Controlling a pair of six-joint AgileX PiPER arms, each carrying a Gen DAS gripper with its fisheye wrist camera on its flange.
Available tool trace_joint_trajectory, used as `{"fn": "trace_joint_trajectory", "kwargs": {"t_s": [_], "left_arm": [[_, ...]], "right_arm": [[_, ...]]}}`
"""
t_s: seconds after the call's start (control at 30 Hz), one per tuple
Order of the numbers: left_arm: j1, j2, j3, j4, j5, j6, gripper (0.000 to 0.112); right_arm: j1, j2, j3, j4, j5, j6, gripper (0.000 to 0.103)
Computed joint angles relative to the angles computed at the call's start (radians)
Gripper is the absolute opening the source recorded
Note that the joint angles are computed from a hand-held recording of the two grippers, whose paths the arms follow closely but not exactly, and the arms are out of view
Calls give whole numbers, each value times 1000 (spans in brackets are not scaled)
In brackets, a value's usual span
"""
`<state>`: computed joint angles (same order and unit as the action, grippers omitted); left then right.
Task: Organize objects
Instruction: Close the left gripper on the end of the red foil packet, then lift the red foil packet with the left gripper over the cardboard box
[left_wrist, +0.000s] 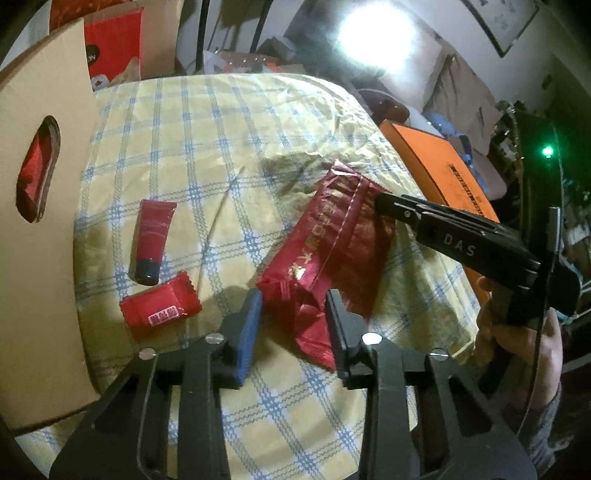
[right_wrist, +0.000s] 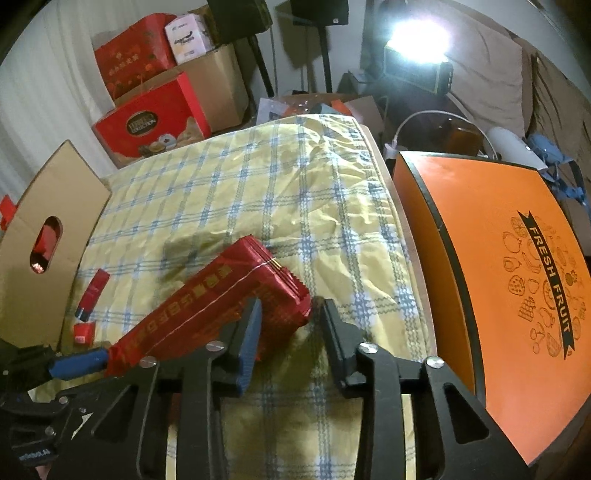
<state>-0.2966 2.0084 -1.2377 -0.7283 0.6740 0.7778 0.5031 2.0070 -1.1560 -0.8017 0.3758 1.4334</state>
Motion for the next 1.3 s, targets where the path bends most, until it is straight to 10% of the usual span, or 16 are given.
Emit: {"fn": "trace_joint_trajectory", "kwargs": {"t_s": [0.33,1.3], "left_arm": [[-6,-12,5,43,-25,-43,10],[239,-304,88,-75,129,114,9]], "right_arm": [[-15,-33,41,-75,-57,92,12],[164,-141,-217,73,163,-170,12]]}}
